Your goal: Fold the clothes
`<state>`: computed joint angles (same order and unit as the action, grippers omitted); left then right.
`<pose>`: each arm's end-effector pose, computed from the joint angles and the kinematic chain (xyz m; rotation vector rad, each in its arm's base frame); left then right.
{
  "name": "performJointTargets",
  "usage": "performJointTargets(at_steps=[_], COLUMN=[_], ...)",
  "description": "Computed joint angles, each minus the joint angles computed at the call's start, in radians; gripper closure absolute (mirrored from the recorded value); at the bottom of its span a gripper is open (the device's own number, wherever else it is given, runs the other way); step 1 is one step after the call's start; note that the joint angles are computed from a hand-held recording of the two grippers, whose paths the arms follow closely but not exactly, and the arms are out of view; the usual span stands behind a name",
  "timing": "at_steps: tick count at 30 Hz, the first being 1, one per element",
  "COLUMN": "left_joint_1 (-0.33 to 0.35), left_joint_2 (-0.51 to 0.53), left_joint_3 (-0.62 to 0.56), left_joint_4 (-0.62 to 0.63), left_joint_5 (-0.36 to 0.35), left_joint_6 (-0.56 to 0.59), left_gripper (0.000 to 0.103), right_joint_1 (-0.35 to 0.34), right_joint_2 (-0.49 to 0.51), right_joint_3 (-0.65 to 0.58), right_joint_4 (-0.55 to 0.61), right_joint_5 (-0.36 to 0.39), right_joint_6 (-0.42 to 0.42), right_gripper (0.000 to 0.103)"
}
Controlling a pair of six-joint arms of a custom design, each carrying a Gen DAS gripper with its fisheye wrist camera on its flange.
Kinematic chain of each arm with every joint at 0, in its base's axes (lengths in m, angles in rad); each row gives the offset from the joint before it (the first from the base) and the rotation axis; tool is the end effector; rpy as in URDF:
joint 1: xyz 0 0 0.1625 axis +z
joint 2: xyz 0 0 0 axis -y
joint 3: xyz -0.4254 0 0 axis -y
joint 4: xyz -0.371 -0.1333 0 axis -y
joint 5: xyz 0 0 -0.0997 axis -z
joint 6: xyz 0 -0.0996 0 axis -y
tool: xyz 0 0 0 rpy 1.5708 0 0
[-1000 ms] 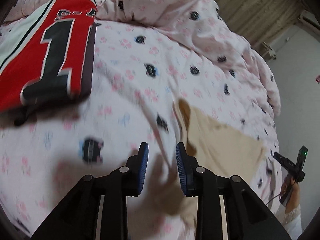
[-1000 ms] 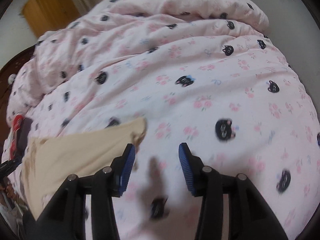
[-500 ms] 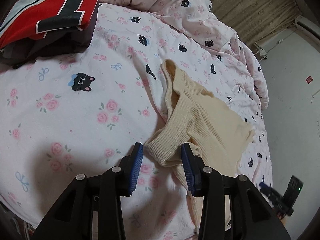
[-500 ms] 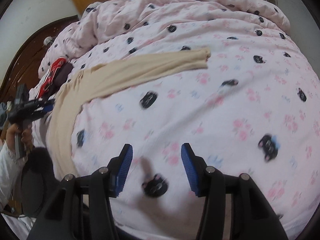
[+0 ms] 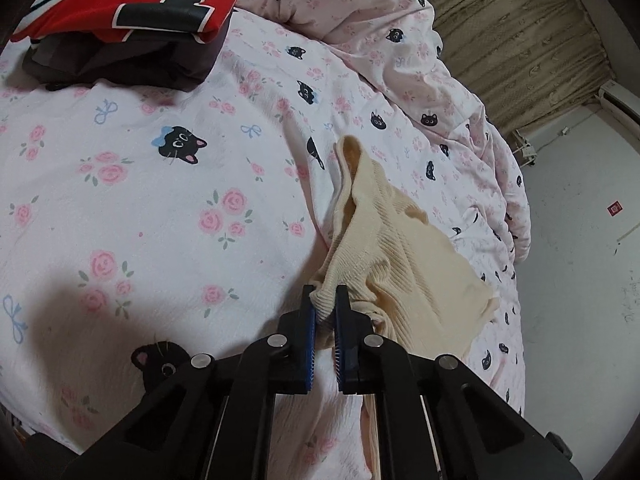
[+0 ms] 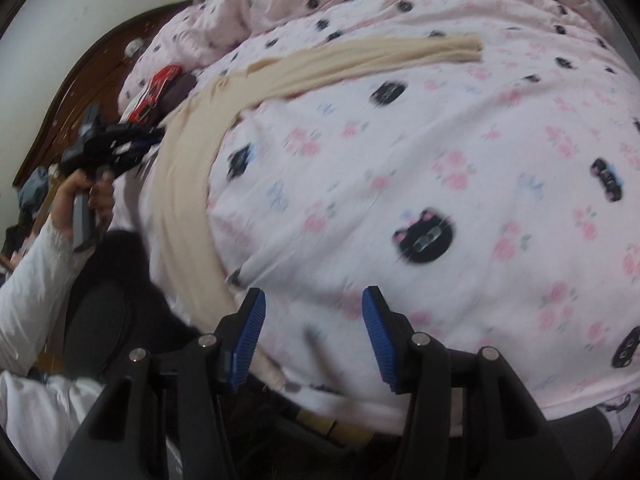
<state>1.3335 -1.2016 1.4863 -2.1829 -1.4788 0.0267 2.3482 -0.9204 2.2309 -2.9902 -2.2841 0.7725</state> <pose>-0.0110 -0.6515 0.3932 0.3775 3.0189 -0.5145 0.3715 -0.2803 0.0785 -0.0464 -2.5970 0.7781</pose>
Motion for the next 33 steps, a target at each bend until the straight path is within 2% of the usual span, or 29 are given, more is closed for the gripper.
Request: performJointTargets(at_steps=[4,11,15,17,18,21,25,29,33], left_joint_1=[-0.003,-0.006,-0.003,-0.003,-0.003,-0.002,-0.002,-0.005,-0.008], left_joint_2=[-0.001,0.002,0.004,0.005,0.005,0.004,-0.001,-0.007,-0.017], left_joint_3=[0.007,0.001,-0.008,-0.010,-0.011,-0.012,-0.012,-0.009,-0.001], left_joint_4=[-0.011,-0.010,-0.003,0.000,0.000,0.000,-0.004,-0.011,-0.018], left_joint_5=[0.002,0.010,0.004,0.003,0.004,0.005,0.001,0.003,-0.001], left_joint_6=[-0.015,-0.033,-0.047,-0.052,-0.053,-0.055,-0.054,-0.051,-0.053], left_gripper=[0.097,0.097,0.097,0.097,0.097,0.097,0.097,0.097,0.097], right_joint_1=[-0.018,-0.067,-0.105,-0.122,-0.126,-0.121,-0.097,-0.053,-0.012], right_joint_2=[0.037,0.121,0.164,0.183,0.189,0.182,0.115,0.008,-0.099], right_joint_3=[-0.001,-0.048,-0.087,-0.103,-0.108,-0.104,-0.078,-0.078,-0.106], right_joint_4=[-0.021,0.044,0.115,0.144,0.153,0.137,0.125,0.206,0.357], right_joint_5=[0.112,0.251,0.291,0.312,0.319,0.324,0.328,0.287,0.221], right_joint_6=[-0.066,-0.149,-0.157,-0.159,-0.163,-0.165,-0.141,-0.117,-0.090], right_gripper=[0.051,0.056,0.072,0.087,0.098,0.099,0.099,0.099,0.099])
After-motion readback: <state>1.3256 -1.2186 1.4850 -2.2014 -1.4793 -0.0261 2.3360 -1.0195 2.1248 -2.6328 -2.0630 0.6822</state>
